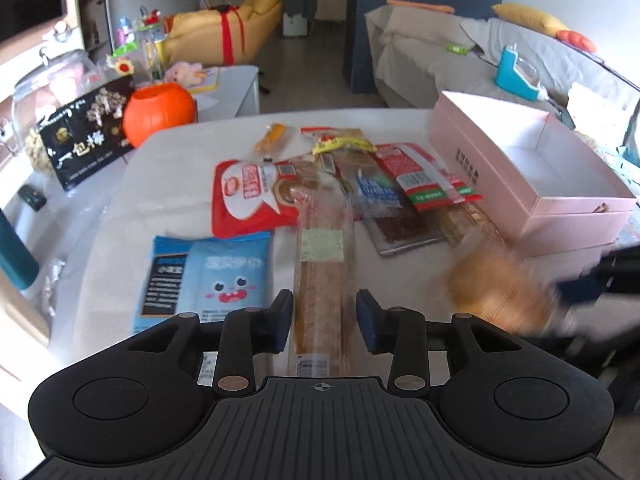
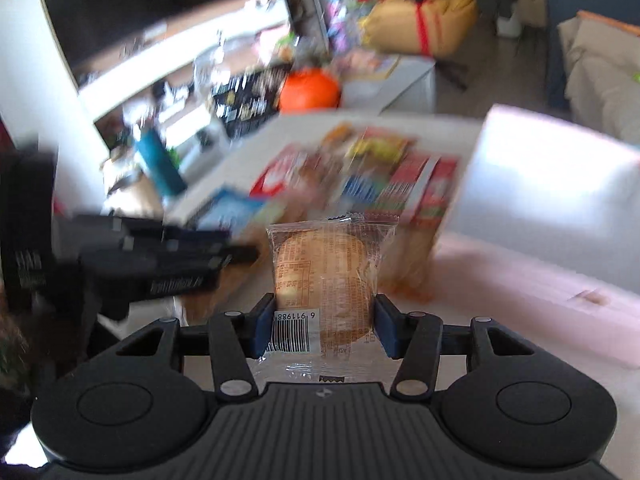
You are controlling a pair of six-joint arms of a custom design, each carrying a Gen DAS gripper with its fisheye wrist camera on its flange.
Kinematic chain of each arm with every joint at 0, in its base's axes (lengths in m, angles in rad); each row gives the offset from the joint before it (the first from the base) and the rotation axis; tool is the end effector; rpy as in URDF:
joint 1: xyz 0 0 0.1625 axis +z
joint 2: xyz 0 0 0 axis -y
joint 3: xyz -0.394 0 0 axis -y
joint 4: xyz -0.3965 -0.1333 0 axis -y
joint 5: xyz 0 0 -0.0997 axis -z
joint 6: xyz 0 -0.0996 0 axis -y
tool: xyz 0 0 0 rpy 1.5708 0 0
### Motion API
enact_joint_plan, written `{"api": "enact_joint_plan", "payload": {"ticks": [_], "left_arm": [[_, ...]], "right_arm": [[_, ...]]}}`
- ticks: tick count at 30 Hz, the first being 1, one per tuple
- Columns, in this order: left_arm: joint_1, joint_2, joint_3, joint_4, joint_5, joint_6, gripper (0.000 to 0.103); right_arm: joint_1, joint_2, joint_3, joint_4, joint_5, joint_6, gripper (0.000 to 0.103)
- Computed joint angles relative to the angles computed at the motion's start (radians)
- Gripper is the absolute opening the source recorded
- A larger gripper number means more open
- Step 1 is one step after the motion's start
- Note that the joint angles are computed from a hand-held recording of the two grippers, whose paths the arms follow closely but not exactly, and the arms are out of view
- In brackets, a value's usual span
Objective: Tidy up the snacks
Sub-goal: 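Grasp the long bread stick packet with the left tool while the right tool lifts the bun, then lower both packets into the pink box and open both tools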
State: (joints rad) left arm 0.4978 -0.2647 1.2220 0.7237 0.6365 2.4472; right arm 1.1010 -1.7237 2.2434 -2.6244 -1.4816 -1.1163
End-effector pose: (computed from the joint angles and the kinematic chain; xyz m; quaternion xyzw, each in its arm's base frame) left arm -0.3400 -0.4277 -0.1065 0.1921 0.8709 -0.3164 0.3232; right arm -0.0636 -0.4393 0.3203 0.3172 -0.9100 0.2156 0.1576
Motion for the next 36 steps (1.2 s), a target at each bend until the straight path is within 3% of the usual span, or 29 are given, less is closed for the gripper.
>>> {"api": "enact_joint_plan", "payload": {"ticks": [3, 7, 10, 14, 17, 18, 19, 21, 23, 25, 27, 29, 32, 33, 34, 36], "left_arm": [[0.013, 0.036, -0.043, 0.032, 0.003, 0.022, 0.041], [0.002, 0.039, -0.026, 0.009, -0.014, 0.046, 0.041], [0.011, 0.0, 0.021, -0.054, 0.009, 0.047, 0.041], [0.001, 0.01, 0.022, -0.061, -0.015, 0.056, 0.04], [-0.01, -0.001, 0.04, -0.061, -0.012, 0.024, 0.033], [-0.014, -0.015, 0.055, -0.075, 0.001, 0.022, 0.033], [-0.017, -0.037, 0.078, -0.107, 0.018, 0.034, 0.032], [-0.026, -0.087, 0.123, -0.184, 0.041, 0.073, 0.032], [-0.034, -0.135, 0.143, -0.246, 0.052, 0.107, 0.032], [-0.038, -0.176, 0.138, -0.299, 0.074, 0.164, 0.032], [-0.043, -0.196, 0.083, -0.336, 0.1, 0.281, 0.032], [-0.039, -0.191, -0.002, -0.374, 0.14, 0.396, 0.033], [0.018, -0.14, -0.172, -0.377, 0.325, 0.422, 0.038], [0.037, -0.099, -0.249, -0.346, 0.37, 0.407, 0.038], [0.053, -0.059, -0.317, -0.319, 0.393, 0.402, 0.038], [0.071, 0.026, -0.434, -0.276, 0.392, 0.418, 0.036]], "right_arm": [[0.003, 0.036, 0.037, -0.083, -0.053, -0.015, 0.056], [-0.009, 0.049, 0.076, -0.196, -0.057, -0.045, 0.077], [-0.008, 0.067, 0.073, -0.212, -0.074, -0.029, 0.081], [-0.005, 0.087, 0.091, -0.286, -0.069, -0.064, 0.082], [-0.003, 0.104, 0.11, -0.352, -0.068, -0.097, 0.074], [-0.003, 0.098, 0.112, -0.346, -0.064, -0.105, 0.058], [-0.001, 0.083, 0.109, -0.312, -0.059, -0.108, 0.052], [-0.004, 0.026, 0.091, -0.187, -0.029, -0.085, 0.052], [-0.018, -0.036, 0.061, -0.05, 0.046, -0.06, 0.051], [-0.018, -0.073, 0.043, -0.018, 0.094, -0.029, 0.051], [-0.014, -0.097, 0.015, -0.035, 0.145, 0.002, 0.051], [0.007, -0.094, -0.024, -0.124, 0.16, 0.068, 0.051], [0.061, -0.047, -0.142, -0.175, 0.098, 0.191, 0.053], [0.076, -0.022, -0.192, -0.166, 0.061, 0.231, 0.059], [0.084, 0.001, -0.236, -0.144, 0.029, 0.254, 0.078], [0.085, 0.049, -0.286, -0.175, -0.038, 0.285, 0.087]]}}
